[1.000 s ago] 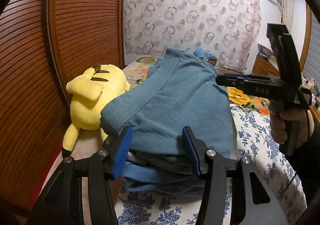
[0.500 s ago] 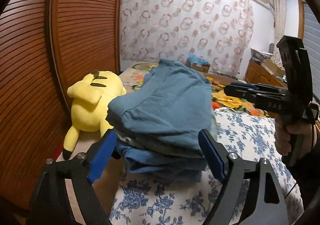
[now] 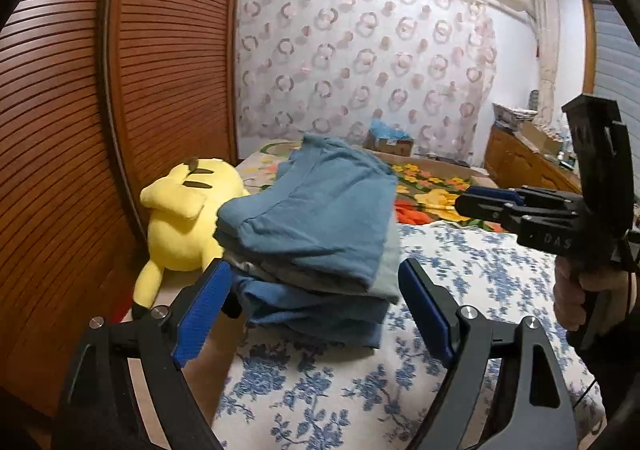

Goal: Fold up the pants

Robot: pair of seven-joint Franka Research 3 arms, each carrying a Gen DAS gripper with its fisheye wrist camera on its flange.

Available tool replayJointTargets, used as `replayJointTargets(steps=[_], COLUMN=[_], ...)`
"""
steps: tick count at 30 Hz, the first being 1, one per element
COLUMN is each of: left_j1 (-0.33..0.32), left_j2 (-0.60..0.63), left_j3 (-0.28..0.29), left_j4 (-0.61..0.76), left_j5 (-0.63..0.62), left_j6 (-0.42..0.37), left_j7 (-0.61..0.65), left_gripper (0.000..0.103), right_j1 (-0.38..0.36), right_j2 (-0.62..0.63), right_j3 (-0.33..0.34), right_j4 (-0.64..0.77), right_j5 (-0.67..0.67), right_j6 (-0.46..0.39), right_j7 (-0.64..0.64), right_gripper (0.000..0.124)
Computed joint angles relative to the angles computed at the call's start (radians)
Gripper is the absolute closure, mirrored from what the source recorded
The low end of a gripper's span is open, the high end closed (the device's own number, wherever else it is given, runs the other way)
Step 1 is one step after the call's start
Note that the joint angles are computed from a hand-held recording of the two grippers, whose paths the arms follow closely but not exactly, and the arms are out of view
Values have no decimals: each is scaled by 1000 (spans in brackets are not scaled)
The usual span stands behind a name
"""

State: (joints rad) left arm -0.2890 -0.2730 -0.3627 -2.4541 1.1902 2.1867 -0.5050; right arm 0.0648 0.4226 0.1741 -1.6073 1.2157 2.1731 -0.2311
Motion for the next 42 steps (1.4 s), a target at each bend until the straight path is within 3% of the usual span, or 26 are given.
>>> replayJointTargets(steps=[1, 3, 4, 6, 8, 11, 13, 17, 26, 34, 39, 42], left_j1=[-2, -8, -11, -15, -20, -30, -35, -47, -89, -127, -158, -168], left_j2=[-1, 4, 9, 13, 24, 39, 44, 67, 135, 194, 225, 229], left_j3=[-3, -8, -7, -8, -13, -14, -13, -18, -21, -12, -16, -9], left_j4=[1, 8, 14, 18, 31, 48, 57, 83, 158, 226, 266, 272], left_j5=[5, 2, -6, -2, -8, -7, 0, 18, 79, 114, 127, 151], left_j6=[1, -2, -2, 7, -4, 1, 14, 25, 14, 23, -36, -14], left_j7=[-2, 10, 20, 21, 33, 46, 47, 62, 64, 57, 50, 36], left_gripper=[18, 38, 42, 58, 66, 66, 65, 15, 14, 14, 14, 14], right_j1=[-4, -13, -17, -24, -29, -32, -33, -36, -51, -55, -53, -51], right_j2=[-12, -35, -46, -72, -100, -137, -159, -202, -298, -403, -482, -545], right_j3=[0, -4, -8, -18, -29, -50, -64, -92, -158, -210, -238, -256], right_j4=[-16, -48, -64, -101, -138, -189, -216, -277, -421, -559, -653, -722], right_j5=[6, 26, 36, 57, 81, 113, 131, 168, 233, 301, 358, 407], right_j6=[1, -1, -3, -8, -12, -20, -22, -26, -27, 29, 82, 121], right_j7=[-5, -22, -29, -50, -74, -98, -110, -140, -194, -213, -229, -258], right_gripper=[90, 90, 90, 90, 90, 90, 90, 90, 89, 74, 68, 63])
